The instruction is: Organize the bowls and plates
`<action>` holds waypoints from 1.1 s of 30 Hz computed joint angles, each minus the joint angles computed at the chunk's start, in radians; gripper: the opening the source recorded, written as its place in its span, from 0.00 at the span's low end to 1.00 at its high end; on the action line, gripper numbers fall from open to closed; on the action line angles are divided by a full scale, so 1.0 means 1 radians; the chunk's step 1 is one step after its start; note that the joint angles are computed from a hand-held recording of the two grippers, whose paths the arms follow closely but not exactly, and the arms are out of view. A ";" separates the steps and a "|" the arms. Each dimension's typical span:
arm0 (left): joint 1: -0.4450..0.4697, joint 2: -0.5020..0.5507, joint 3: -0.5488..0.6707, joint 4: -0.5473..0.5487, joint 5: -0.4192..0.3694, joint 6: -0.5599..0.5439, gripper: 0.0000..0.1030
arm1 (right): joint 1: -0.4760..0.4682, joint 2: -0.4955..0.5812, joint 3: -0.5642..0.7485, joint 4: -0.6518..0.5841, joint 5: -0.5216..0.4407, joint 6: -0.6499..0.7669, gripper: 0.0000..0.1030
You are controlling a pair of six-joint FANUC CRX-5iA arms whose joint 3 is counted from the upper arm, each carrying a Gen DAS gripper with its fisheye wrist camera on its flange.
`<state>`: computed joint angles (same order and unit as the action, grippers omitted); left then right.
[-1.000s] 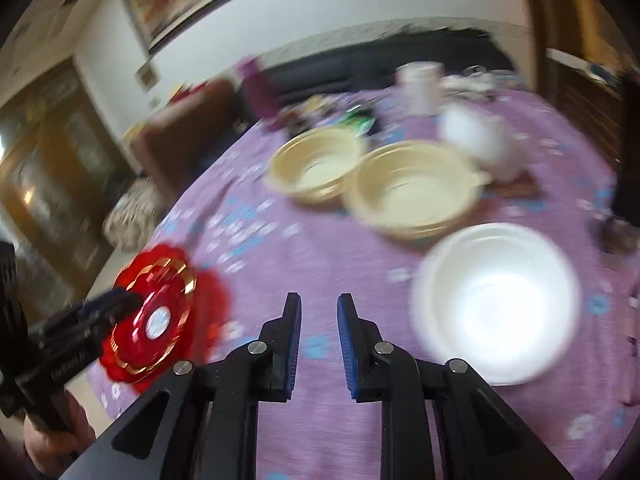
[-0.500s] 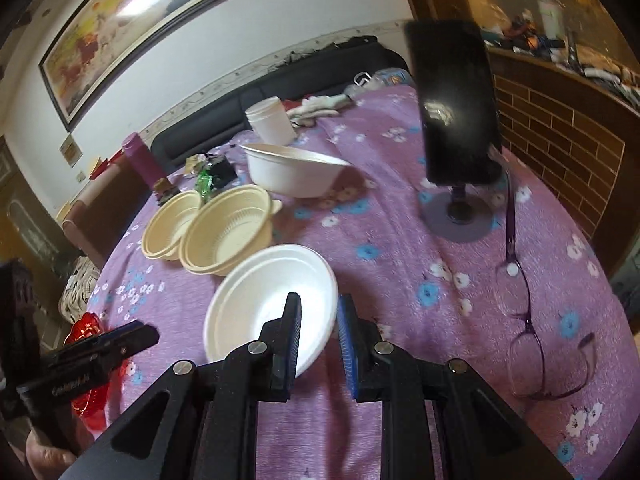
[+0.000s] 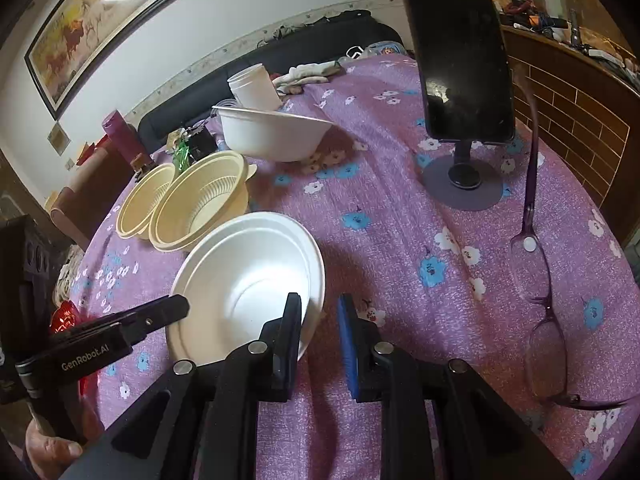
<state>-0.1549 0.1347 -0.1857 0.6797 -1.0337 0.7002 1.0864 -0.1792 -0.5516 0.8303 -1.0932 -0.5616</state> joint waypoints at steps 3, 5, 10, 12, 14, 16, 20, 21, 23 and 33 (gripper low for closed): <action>-0.005 -0.023 -0.019 -0.009 0.025 -0.010 0.14 | 0.000 0.004 0.002 0.007 0.007 0.005 0.13; -0.003 -0.039 -0.030 -0.011 0.043 -0.017 0.14 | 0.009 0.008 0.008 0.020 -0.006 0.000 0.13; 0.027 -0.079 -0.058 0.003 0.048 -0.039 0.14 | 0.022 0.019 0.028 0.043 -0.013 0.011 0.13; 0.038 -0.093 -0.068 0.010 0.051 -0.050 0.14 | 0.025 0.024 0.035 0.050 -0.010 0.015 0.13; 0.053 -0.102 -0.076 0.017 0.046 -0.056 0.14 | 0.026 0.027 0.040 0.054 -0.006 0.023 0.13; 0.063 -0.114 -0.089 0.023 0.049 -0.064 0.14 | 0.027 0.034 0.049 0.055 0.000 0.029 0.13; 0.081 -0.128 -0.101 0.026 0.044 -0.071 0.14 | 0.029 0.049 0.065 0.054 0.003 0.045 0.13; 0.084 -0.131 -0.104 0.027 0.045 -0.075 0.14 | 0.029 0.051 0.067 0.053 0.005 0.048 0.13; 0.089 -0.138 -0.112 0.030 0.050 -0.080 0.14 | 0.029 0.060 0.077 0.047 0.004 0.060 0.13; 0.123 -0.159 -0.138 0.050 0.056 -0.102 0.14 | 0.028 0.106 0.126 0.027 0.010 0.111 0.13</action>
<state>-0.0314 -0.0243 -0.3233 0.7294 -0.9774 0.5986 1.1147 -0.0735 -0.4256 0.8572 -1.0834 -0.4506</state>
